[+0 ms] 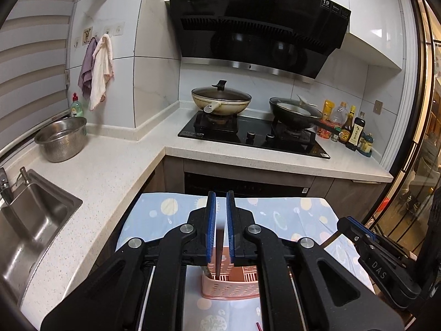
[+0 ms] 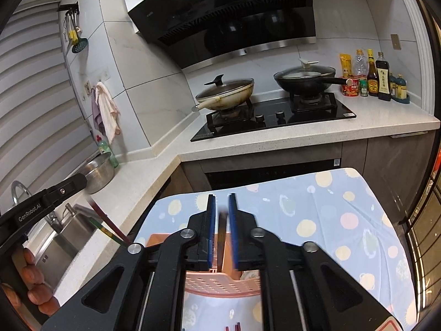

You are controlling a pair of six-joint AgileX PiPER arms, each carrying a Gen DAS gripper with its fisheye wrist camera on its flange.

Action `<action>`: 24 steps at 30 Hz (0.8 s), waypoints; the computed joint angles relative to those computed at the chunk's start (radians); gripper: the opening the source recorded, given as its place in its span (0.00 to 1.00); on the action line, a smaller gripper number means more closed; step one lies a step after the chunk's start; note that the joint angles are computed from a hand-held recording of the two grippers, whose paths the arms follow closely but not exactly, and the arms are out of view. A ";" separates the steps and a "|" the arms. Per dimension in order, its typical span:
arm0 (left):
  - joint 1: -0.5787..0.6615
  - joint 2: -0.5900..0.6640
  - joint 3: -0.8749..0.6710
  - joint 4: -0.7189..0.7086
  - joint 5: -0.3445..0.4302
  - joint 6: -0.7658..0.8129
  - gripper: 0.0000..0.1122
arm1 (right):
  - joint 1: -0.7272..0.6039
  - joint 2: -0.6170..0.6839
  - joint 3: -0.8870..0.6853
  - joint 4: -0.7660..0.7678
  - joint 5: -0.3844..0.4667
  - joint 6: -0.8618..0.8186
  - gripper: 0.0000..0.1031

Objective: Organize utensils
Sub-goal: 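Lift both chopsticks, carry them over the pink holder and open both tools, then move both tools back down over the remaining chopsticks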

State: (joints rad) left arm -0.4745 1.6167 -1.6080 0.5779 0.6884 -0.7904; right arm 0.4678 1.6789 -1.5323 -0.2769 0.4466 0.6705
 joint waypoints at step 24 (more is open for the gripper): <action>-0.238 -0.374 0.537 0.238 0.132 -0.364 0.59 | 0.254 -0.471 0.578 -0.444 0.083 0.556 0.41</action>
State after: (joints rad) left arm -0.7125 1.2422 -1.0712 0.8154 0.8201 -1.1547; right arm 0.7220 1.2081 -0.9543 -0.7210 0.5300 1.2262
